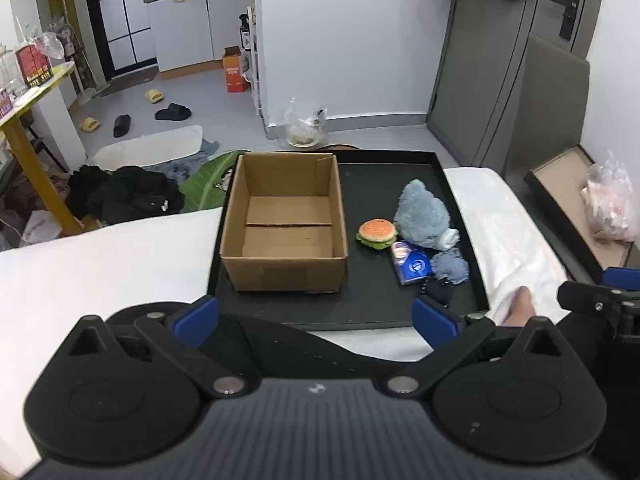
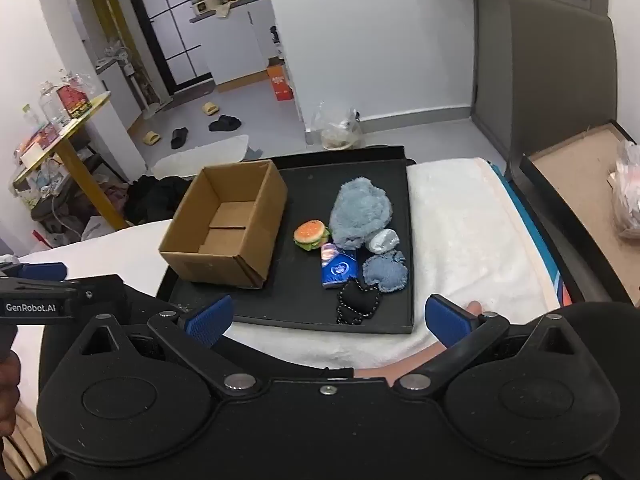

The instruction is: Organize soft objects

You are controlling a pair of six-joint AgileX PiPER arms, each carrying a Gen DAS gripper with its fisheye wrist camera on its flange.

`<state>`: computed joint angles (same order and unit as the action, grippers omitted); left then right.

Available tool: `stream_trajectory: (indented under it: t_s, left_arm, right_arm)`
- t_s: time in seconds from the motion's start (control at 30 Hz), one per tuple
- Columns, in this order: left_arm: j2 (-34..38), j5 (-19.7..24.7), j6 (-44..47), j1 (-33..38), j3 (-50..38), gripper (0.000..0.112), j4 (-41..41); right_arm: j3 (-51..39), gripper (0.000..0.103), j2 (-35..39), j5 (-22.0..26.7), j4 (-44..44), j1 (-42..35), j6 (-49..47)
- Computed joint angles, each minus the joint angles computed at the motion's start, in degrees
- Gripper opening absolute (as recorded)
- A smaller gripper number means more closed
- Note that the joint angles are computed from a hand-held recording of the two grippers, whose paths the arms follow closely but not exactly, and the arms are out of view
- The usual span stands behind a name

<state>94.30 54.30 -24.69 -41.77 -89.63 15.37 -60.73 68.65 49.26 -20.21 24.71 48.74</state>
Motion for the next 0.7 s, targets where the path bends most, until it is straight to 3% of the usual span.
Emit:
stream_trajectory:
  t_s: [0.13, 0.17, 0.23, 0.33, 0.47, 0.7]
  left_arm:
    - [0.72, 0.3, -3.01, -3.06, -0.46, 0.103, 4.9]
    - [-0.69, -1.32, -3.7, -3.31, 1.28, 0.103, 5.36]
    - [-2.72, -2.37, -1.09, -1.46, 2.6, 0.103, 1.1]
    - [-1.95, -0.38, 0.55, -1.31, 0.19, 0.103, -0.14]
    - [-3.2, -1.4, 0.36, -1.57, 1.32, 0.103, 0.08]
    - [-3.42, -0.57, 1.13, -1.53, 0.72, 0.103, -0.22]
  right_arm:
    - [0.23, 0.103, -0.16, 0.39, -1.11, 1.97, 2.89]
    - [0.89, 0.103, -0.72, -0.62, -1.47, 1.56, 3.32]
    - [0.49, 0.103, -1.0, 0.39, -4.24, 3.63, 4.03]
    - [-0.73, 0.103, -0.43, 0.76, -2.8, 3.1, 2.1]
    - [-1.92, 0.103, -0.3, 2.76, -5.42, 5.9, 4.42]
    - [-1.02, 0.103, -0.7, 1.58, -4.45, 4.7, 3.23]
